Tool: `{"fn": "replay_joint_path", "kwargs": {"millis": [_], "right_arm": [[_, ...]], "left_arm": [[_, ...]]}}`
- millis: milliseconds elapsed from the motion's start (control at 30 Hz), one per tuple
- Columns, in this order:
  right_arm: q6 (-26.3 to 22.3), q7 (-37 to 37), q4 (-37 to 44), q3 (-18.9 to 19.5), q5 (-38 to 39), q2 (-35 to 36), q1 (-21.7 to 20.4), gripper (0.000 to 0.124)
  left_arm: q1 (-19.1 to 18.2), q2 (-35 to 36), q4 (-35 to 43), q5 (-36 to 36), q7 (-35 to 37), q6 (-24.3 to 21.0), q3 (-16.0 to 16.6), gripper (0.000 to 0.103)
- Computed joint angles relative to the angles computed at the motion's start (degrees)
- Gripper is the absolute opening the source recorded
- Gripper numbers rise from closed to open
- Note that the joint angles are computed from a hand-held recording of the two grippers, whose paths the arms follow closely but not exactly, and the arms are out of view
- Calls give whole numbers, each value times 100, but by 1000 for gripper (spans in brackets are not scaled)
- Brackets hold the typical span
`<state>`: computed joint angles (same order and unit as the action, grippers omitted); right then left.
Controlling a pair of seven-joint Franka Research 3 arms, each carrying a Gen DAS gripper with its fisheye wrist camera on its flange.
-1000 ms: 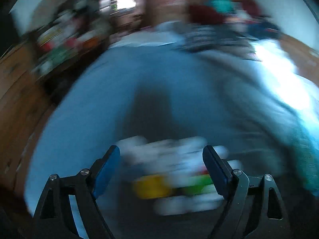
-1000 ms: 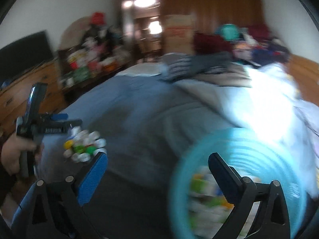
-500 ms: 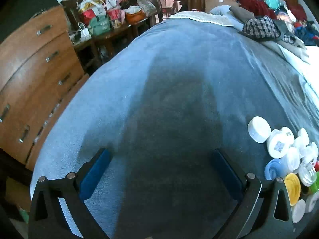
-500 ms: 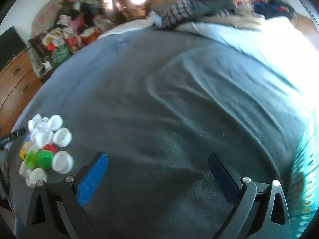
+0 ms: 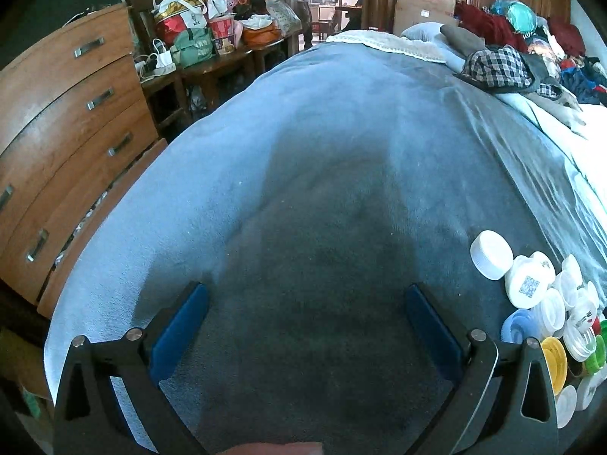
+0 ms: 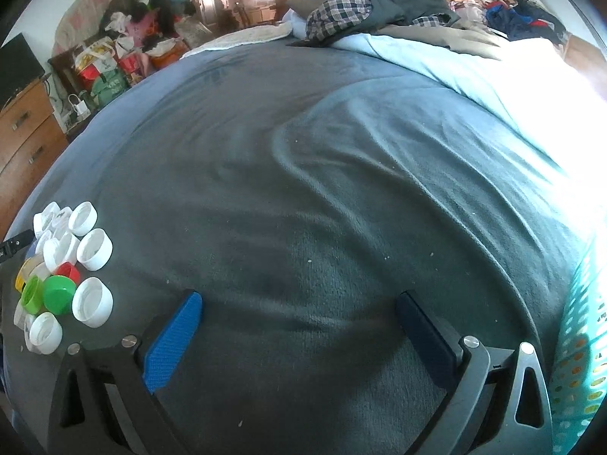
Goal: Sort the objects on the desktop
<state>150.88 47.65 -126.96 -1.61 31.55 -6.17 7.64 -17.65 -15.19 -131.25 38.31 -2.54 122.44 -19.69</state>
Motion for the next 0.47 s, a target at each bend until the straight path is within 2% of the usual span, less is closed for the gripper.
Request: {"fn": "replay_joint_path", "kwargs": {"millis": [467], "right_arm": [[17, 40, 21, 16, -50, 25, 7, 103]], "left_arm": [[11, 4, -14, 59, -23, 24, 4, 102]]}}
